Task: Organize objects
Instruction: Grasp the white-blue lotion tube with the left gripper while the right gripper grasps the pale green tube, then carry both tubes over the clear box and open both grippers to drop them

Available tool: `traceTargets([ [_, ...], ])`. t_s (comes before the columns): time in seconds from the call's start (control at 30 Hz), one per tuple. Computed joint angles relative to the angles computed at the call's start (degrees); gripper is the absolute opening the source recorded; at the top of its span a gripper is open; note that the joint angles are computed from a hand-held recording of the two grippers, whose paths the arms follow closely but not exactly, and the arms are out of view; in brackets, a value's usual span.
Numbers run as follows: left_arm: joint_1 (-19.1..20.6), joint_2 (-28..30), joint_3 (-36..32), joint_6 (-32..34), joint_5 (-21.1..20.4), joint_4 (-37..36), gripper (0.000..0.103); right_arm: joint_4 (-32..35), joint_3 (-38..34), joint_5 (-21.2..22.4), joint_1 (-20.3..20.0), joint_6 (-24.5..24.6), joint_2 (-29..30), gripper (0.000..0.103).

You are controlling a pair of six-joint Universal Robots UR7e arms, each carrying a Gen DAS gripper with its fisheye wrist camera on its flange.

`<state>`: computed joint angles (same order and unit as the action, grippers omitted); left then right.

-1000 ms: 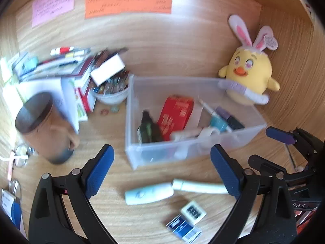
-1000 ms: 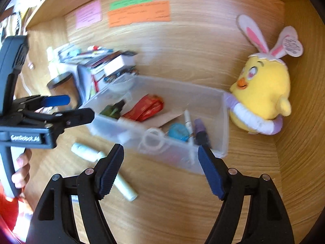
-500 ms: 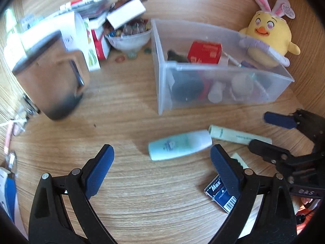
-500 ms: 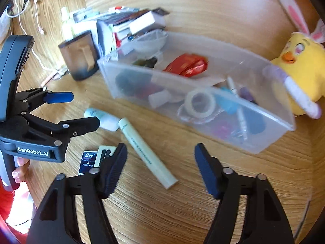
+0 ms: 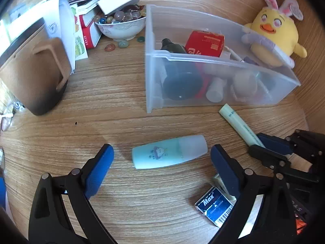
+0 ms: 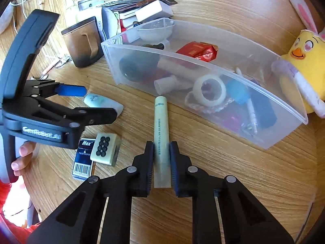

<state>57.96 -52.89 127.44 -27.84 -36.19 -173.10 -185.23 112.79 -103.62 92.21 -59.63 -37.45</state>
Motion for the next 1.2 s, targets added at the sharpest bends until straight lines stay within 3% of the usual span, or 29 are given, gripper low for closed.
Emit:
traceTargets([
  [0.2, 0.2, 1.2, -1.2, -0.5, 1.9, -0.5, 0.095, -0.9, 1.5, 0.8, -0.5, -0.9, -0.8, 0.014],
  [0.33, -0.2, 1.8, -1.2, 0.0, 3.8, -1.1, 0.076, -2.3, 2.7, 1.6, -0.7, -1.5, -1.2, 0.014],
  [0.4, -0.5, 1.9, -1.1, 0.2, 3.7, -1.5, 0.073, -2.5, 3.3, 2.4, -0.9, -1.5, -1.6, 0.014],
  [0.67, -1.0, 1.0, 0.6, 0.0, 1.8, -4.5, 0.073, -3.5, 5.3, 4.5, -1.5, -1.5, -3.4, 0.014],
  [1.2, -7.6, -0.5, 3.9, 2.8, 3.8, -12.1, 0.073, -7.5, 9.4, 10.6, -1.7, -0.5, -9.1, 0.014],
])
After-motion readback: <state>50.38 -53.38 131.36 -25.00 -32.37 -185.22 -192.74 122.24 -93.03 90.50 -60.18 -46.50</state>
